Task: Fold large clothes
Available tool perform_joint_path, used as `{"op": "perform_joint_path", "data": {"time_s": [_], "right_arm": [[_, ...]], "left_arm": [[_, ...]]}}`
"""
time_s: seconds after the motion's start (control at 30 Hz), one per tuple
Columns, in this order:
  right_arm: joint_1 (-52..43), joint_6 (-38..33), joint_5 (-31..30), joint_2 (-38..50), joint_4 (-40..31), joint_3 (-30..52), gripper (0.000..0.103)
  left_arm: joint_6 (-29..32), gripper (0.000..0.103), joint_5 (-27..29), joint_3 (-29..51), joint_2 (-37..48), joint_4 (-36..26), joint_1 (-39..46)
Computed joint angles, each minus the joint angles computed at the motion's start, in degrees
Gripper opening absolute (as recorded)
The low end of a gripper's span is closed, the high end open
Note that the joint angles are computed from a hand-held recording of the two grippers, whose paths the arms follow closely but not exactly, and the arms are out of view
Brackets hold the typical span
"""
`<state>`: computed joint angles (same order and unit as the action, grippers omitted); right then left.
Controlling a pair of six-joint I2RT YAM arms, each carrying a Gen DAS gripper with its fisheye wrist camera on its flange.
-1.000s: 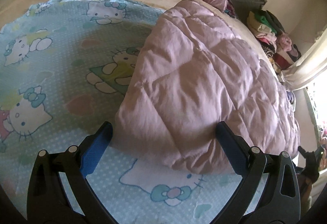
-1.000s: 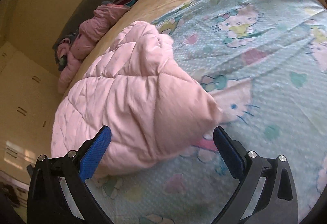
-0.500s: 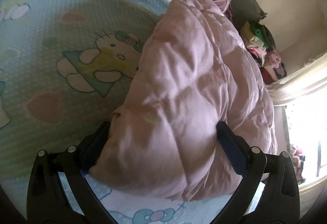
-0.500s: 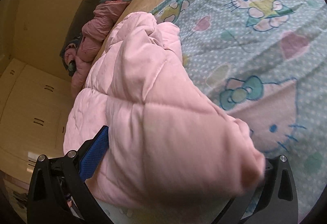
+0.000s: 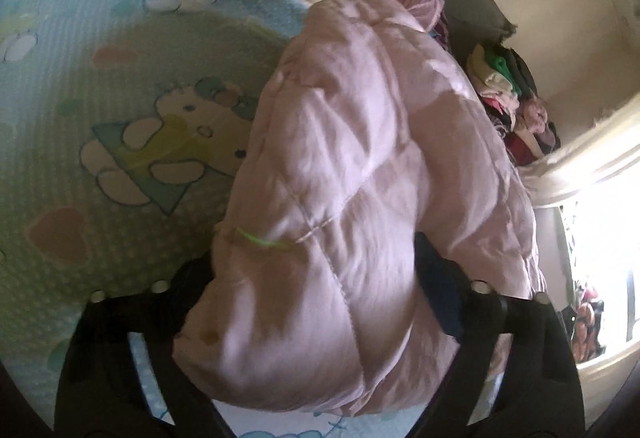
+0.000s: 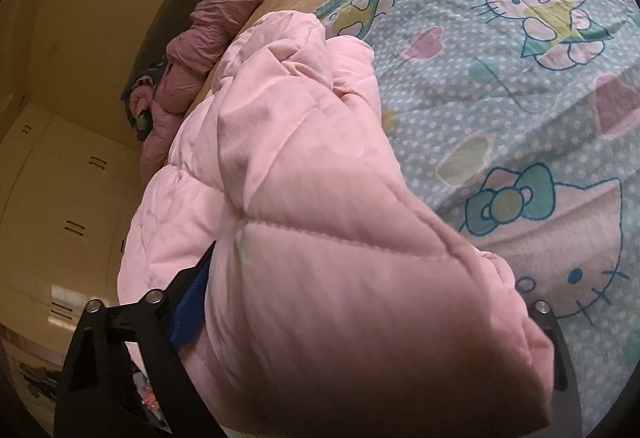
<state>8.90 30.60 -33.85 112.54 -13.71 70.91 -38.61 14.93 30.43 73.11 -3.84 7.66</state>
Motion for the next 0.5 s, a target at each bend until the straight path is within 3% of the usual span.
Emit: {"op": "perform_joint_path", "data": {"time_s": [0.07, 0.27, 0.5], "right_arm": [[0.12, 0.04, -0.57, -0.87, 0.44, -0.99, 0.079], [2.75, -2.18, 3.22, -4.35, -1.34, -1.02, 0.054], [9.02, -9.46, 8.49, -13.16, -4.62, -1.82, 0.045]], "left_arm": [[1.37, 0.060, -0.97, 0.99, -0.83, -1.65, -0.69], [4.43, 0.040, -6.60, 4.30, -5.61, -7.28, -4.72], [6.22, 0.035, -9.81, 5.67, -12.48, -13.41, -6.11]]}}
